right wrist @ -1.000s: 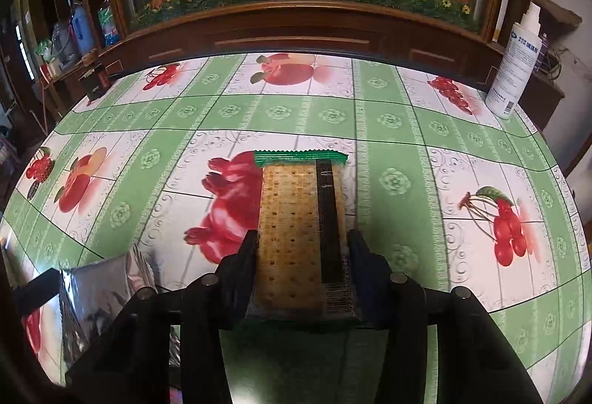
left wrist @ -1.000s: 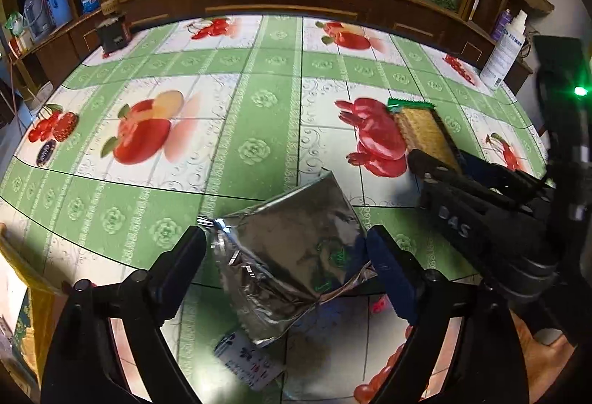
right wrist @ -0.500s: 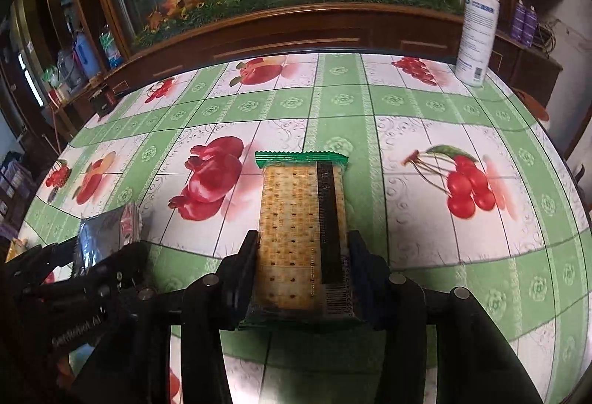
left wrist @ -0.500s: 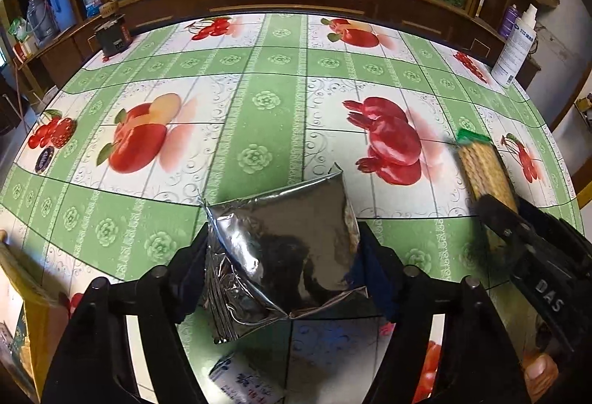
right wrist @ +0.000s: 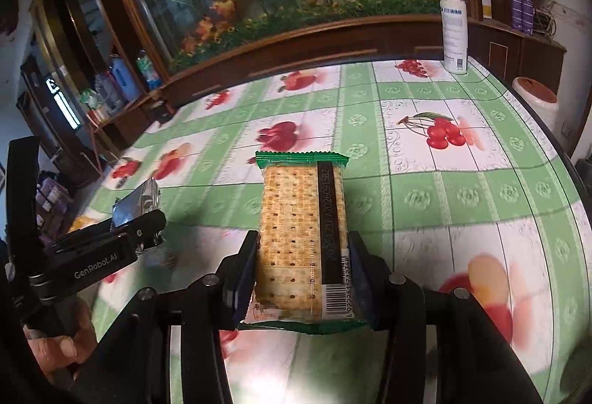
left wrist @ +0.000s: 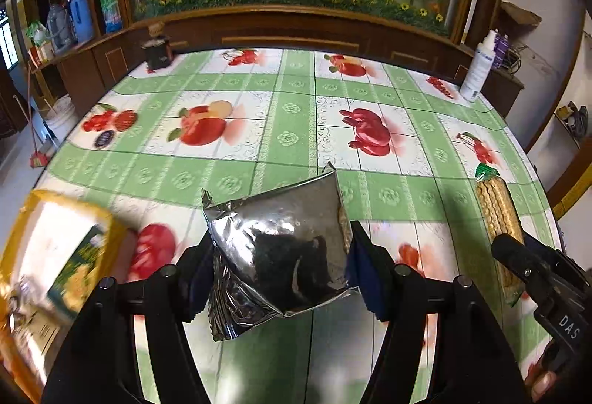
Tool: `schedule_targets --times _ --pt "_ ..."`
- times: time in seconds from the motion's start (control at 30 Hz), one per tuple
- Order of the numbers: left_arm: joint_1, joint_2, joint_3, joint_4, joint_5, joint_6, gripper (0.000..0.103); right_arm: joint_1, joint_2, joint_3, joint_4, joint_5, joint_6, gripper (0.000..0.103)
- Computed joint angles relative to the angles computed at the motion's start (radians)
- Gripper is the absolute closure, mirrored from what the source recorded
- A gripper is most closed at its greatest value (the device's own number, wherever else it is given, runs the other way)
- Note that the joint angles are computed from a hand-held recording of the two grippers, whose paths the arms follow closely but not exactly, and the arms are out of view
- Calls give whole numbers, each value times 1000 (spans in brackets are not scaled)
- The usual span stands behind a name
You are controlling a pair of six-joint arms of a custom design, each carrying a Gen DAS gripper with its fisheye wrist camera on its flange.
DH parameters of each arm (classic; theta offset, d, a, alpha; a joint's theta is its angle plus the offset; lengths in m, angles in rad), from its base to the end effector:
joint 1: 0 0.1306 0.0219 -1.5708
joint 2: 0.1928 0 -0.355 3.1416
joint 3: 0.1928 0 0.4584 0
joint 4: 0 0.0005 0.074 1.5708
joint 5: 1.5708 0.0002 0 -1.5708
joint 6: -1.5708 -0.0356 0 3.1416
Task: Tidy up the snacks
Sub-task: 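Carry the foil bag and green cracker pack over the tray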
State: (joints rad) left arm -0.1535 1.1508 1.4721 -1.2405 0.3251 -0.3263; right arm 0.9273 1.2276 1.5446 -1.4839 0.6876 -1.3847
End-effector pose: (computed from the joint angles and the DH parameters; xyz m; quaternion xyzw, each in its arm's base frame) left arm 0.4350 -0.0793 0.5355 0.2725 0.8958 -0.1255 0.3279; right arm 0.2849 0.3413 0.5311 0.2750 0.8830 0.0397 0.3783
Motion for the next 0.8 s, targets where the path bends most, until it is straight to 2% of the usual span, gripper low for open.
schedule_targets --times 0.17,0.33,0.47,0.53,0.63,0.73,0.8 --pt "100 -100 -54 -39 47 -44 38 119 44 68 -10 55 -76 56" --pt "214 -171 -81 -44 87 -82 38 198 100 136 7 85 -106 56" --pt "307 -197 -83 -54 132 -113 38 242 169 225 -3 135 -89 56" --pt "348 -204 -82 -58 152 -130 38 256 188 248 33 138 -67 56" --pt "407 -206 -75 -63 185 -151 38 270 224 291 43 145 -46 56" --pt "456 -197 -63 -78 219 -159 38 285 272 353 8 155 -38 56" --pt "484 -197 -61 -80 233 -167 38 292 288 374 17 154 -24 56"
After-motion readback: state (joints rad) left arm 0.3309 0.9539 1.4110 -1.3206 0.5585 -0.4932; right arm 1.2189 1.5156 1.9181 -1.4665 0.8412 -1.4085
